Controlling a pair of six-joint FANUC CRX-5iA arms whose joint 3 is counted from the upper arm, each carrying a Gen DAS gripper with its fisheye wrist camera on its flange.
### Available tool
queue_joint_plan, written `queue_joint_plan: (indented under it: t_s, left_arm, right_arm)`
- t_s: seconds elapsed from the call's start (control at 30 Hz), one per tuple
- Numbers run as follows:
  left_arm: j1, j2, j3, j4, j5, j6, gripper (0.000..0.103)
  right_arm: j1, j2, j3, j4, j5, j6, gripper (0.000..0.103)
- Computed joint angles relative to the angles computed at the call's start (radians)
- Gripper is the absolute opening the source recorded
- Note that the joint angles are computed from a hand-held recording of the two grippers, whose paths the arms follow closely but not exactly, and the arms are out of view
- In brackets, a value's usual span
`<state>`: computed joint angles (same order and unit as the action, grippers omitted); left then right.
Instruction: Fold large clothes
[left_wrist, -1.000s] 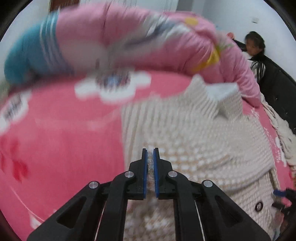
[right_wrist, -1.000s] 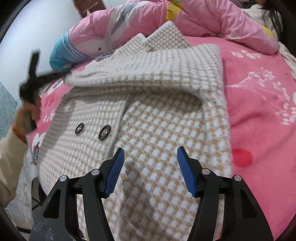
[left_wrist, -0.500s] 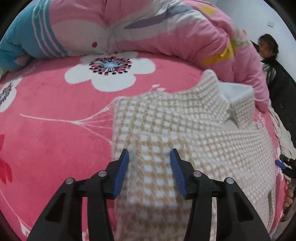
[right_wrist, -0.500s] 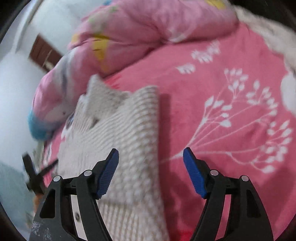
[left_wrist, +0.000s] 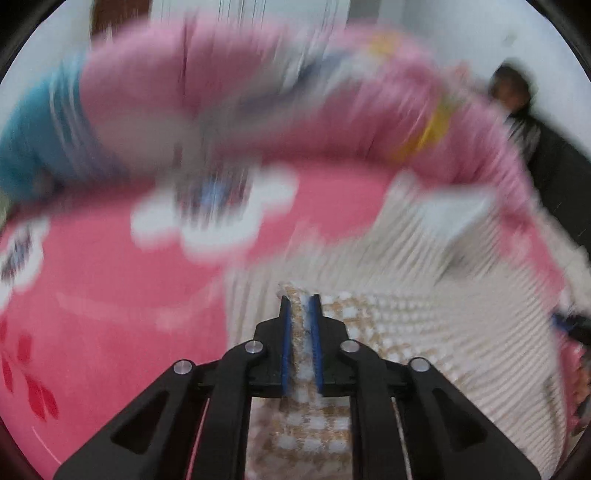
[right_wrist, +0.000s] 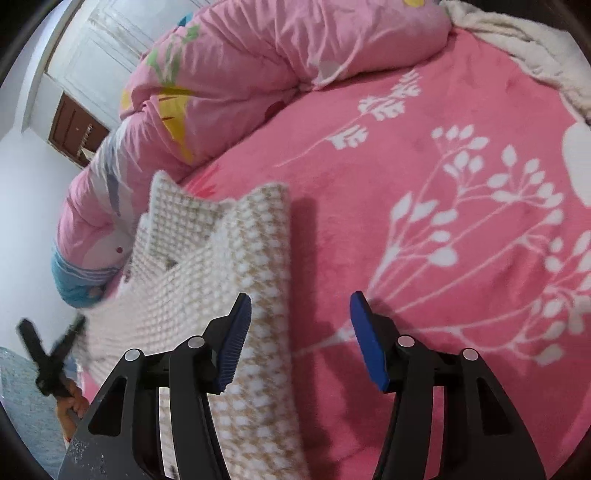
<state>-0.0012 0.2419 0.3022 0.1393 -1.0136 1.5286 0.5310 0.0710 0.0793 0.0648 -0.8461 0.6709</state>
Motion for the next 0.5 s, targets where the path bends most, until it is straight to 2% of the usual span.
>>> queue_joint_plan:
  t_s: [0.03,0.1,0.13,0.17,0.2,0.23,0.27,0.33,0.37,0.43,0.47,0.5]
  left_arm:
    - [0.014,-0.002,-0.032,0.029,0.008,-0.013,0.021]
    - [0.062,-0.068,-0.158,0.148,0.095,-0.041,0.027]
    - [0.068,-0.088,-0.173,0.149,0.111,-0.024,0.034]
    - [0.077,-0.129,-0.207,0.158,0.156,-0.017,0.036]
    - [0.084,-0.166,-0.25,0.201,0.209,-0.052,0.037]
    - [0.087,-0.2,-0.297,0.274,0.262,-0.132,0.041]
    - [0.082,-0.211,-0.307,0.303,0.271,-0.175,0.045]
    - [0.062,-0.199,-0.286,0.318,0.237,-0.234,0.052]
    - [0.043,-0.172,-0.25,0.287,0.183,-0.235,0.058]
    - [0.002,-0.08,-0.138,0.156,0.009,-0.151,0.062]
    - [-0.009,-0.055,-0.126,0.122,-0.022,-0.12,0.063]
    - [-0.007,-0.064,-0.149,0.127,-0.001,-0.13,0.063]
  right_arm:
    - [0.002,0.008,0.007,0.021,-0.013,-0.004,0.048]
    - [0.018,0.0,-0.003,0.086,-0.03,-0.033,0.04]
    - [0.031,-0.006,-0.008,0.125,-0.029,-0.043,0.038]
    - [0.047,-0.012,-0.014,0.162,-0.017,-0.045,0.037]
    - [0.07,-0.02,-0.02,0.21,0.006,-0.03,0.037]
    - [0.099,-0.021,-0.017,0.254,0.026,0.003,0.037]
    - [0.118,-0.017,-0.011,0.273,0.035,0.036,0.037]
    - [0.157,0.017,0.041,0.25,0.035,0.168,0.037]
    - [0.172,0.056,0.09,0.228,0.006,0.232,0.037]
    - [0.183,0.167,0.214,0.177,-0.156,0.319,0.037]
    - [0.175,0.22,0.251,0.157,-0.227,0.323,0.037]
    - [0.158,0.237,0.27,0.11,-0.246,0.331,0.037]
